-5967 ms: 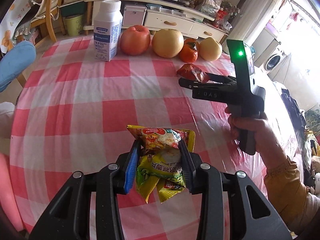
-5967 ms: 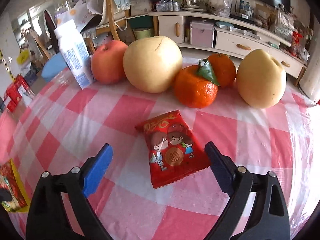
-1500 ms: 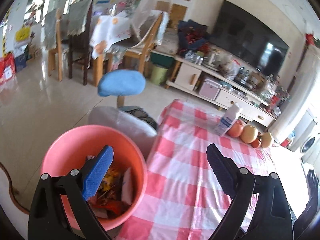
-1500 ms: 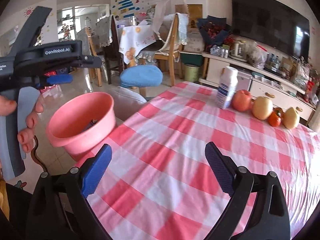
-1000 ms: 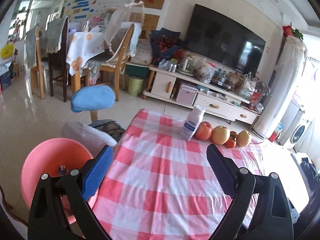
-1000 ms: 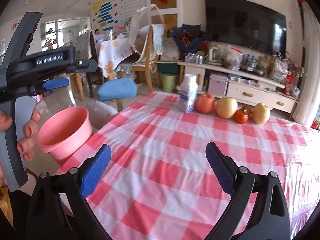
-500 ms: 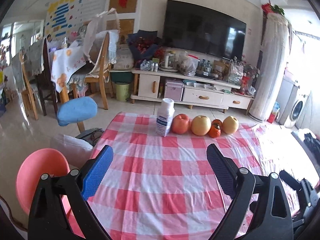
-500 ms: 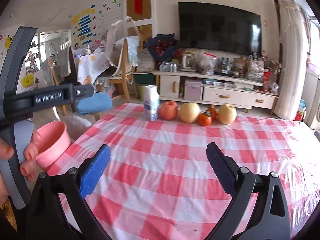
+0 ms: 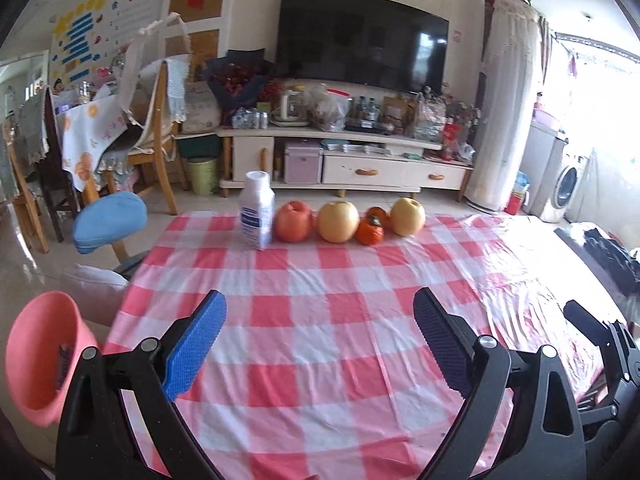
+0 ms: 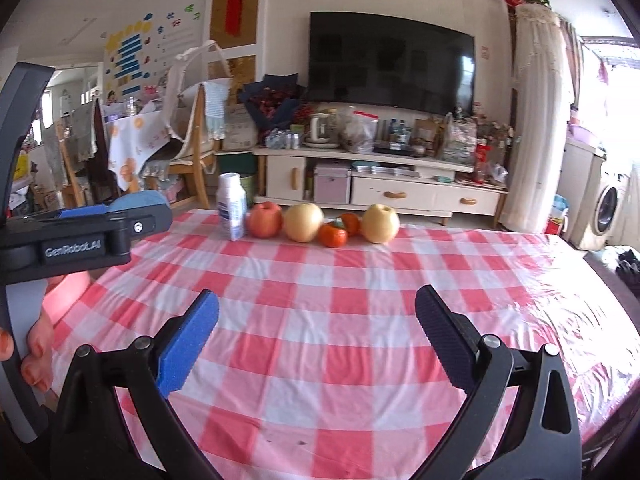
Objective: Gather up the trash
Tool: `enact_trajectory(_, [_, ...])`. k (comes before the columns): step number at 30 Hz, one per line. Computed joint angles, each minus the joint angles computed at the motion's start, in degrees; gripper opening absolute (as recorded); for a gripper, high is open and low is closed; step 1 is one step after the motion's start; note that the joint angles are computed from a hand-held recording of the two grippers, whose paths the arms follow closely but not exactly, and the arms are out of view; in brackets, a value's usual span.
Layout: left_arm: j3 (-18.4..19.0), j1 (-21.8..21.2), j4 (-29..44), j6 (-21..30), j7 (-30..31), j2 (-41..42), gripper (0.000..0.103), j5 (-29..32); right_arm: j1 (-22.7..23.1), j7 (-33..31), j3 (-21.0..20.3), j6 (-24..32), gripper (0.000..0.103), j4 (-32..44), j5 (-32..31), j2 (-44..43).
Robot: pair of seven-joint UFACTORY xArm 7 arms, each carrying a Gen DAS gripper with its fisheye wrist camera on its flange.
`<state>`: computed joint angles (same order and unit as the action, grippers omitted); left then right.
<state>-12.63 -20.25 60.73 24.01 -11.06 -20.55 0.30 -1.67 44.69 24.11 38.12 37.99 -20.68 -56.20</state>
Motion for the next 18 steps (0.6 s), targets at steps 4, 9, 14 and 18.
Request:
enact_trajectory(4, [-2.26,0.97,-1.08,-0.38,-2.38,-0.95,0.094,2.7,-0.38,0.66,0.16,1.84,0.099,-1.44,-0.46,-2.95])
enact_trajectory(9, [-3.71,1.37,-2.32,-0.87,-4.72,-2.22,0.094,5.17,-0.84,1.26,0.87,3.53,0.099,-2.24,-0.91,-5.37])
enact_trajectory(14, [-4.6,1.96,-3.19,-0.82,-6.5,-3.58,0.096,7.2,-0.96,1.7,1.93,5.05,0.099,-2.59,-1.36,-7.21])
enact_trajectory(18, [-3.57,0.77,-4.35,-1.84,-5.88,-4.55,0.096,6.27,-0.6,1.96,2.29,6.18,0.099,-2.78,-1.18,-8.15])
